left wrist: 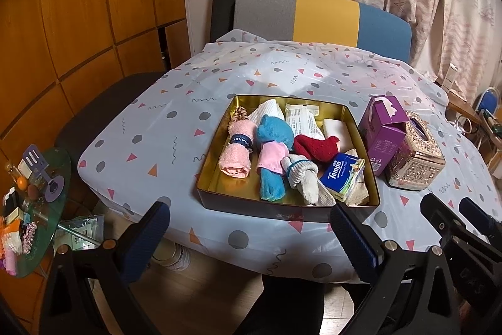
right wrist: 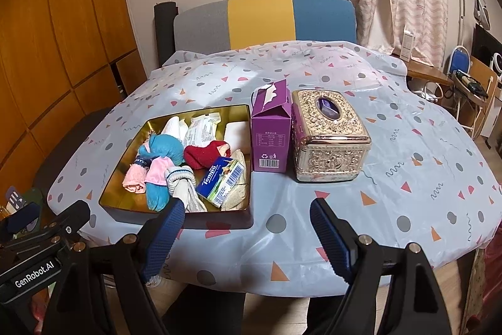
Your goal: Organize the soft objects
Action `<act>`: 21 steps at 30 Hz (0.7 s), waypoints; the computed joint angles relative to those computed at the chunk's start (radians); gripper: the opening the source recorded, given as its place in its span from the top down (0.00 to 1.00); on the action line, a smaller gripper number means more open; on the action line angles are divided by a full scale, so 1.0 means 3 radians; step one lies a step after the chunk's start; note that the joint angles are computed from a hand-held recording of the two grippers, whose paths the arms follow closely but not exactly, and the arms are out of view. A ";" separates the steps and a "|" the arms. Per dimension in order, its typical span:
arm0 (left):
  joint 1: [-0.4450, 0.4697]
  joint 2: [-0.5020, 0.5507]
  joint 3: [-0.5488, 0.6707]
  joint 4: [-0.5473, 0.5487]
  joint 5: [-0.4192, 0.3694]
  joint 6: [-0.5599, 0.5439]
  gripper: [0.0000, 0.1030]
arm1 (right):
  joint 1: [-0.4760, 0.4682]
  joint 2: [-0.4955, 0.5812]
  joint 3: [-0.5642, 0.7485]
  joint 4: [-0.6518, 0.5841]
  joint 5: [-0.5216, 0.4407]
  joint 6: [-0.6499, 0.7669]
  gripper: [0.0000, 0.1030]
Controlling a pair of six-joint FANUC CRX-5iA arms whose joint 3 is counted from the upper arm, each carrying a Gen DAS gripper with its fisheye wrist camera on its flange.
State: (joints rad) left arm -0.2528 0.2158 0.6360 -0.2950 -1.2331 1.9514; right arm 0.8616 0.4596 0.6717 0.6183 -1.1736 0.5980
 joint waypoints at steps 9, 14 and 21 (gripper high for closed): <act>0.0011 -0.0022 -0.0040 0.0027 0.0019 -0.0008 0.00 | -0.0003 0.0005 0.0013 -0.0027 -0.0009 0.0026 0.19; 0.0019 -0.0007 -0.0027 0.0062 0.0005 -0.0031 0.00 | -0.0005 0.0015 0.0029 -0.0043 -0.0020 0.0035 0.19; 0.0008 -0.0003 -0.0015 0.0048 -0.0005 -0.0017 0.00 | -0.0008 0.0009 0.0017 -0.0052 -0.0009 0.0037 0.19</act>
